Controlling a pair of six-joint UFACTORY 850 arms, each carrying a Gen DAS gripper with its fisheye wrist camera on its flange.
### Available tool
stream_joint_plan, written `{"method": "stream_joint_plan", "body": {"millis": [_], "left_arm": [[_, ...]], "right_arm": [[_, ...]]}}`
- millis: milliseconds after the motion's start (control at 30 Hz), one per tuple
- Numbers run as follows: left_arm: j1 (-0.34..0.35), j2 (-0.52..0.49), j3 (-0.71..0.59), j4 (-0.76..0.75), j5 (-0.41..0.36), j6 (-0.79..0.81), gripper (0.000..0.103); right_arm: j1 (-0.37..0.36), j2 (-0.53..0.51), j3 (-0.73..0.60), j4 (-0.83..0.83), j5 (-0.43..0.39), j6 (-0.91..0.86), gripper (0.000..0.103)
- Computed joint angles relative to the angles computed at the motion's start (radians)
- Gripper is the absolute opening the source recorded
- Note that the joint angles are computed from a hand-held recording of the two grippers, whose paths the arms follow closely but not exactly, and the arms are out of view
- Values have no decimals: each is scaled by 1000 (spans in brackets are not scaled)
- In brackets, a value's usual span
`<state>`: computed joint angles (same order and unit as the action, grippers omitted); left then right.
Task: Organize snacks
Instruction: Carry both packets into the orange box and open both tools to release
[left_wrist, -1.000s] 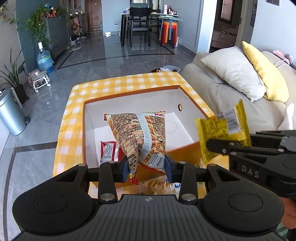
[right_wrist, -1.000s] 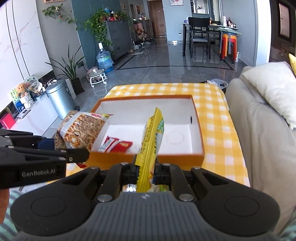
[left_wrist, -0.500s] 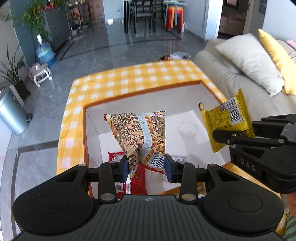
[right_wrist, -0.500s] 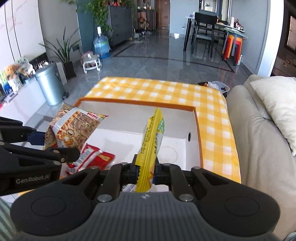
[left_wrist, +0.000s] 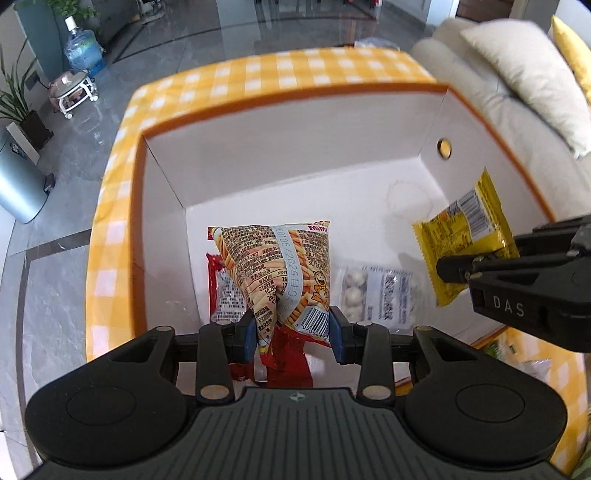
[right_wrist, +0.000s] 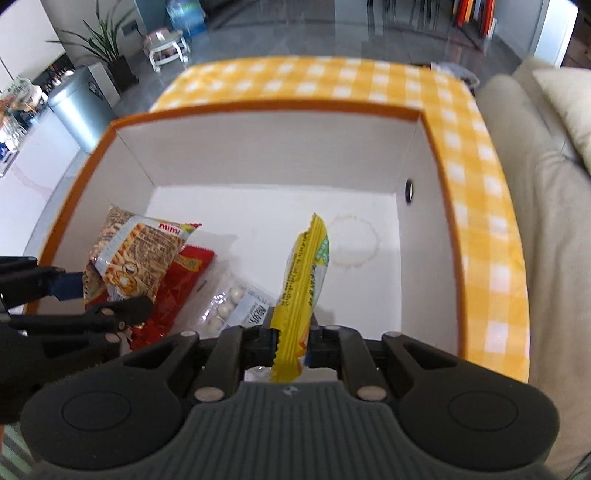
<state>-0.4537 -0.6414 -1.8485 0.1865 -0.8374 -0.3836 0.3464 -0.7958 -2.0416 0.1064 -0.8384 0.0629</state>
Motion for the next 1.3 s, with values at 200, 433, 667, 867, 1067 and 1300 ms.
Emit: {"method": "stream_joint_plan", "body": {"millis": [200, 433, 667, 867, 1067, 1300], "left_arm": [[1, -22, -16, -3, -41, 3, 43], [1, -49, -51, 17, -65, 12, 45], [-13, -38, -43, 76, -58, -8, 54], [-15, 11, 8, 93, -12, -23, 58], [-26, 77, 82, 129, 56, -44, 61], [-44, 185, 208, 196, 173, -117, 62]], "right_arm": [[13, -71, -91, -31, -92, -2, 9], [23, -106, -135, -77, -149, 12, 13], [31, -101, -137, -111, -150, 19, 22], [38, -41, -64, -158, -81, 20, 47], [47, 60, 68, -215, 43, 51, 65], [69, 207, 266, -343, 218, 177, 75]]}}
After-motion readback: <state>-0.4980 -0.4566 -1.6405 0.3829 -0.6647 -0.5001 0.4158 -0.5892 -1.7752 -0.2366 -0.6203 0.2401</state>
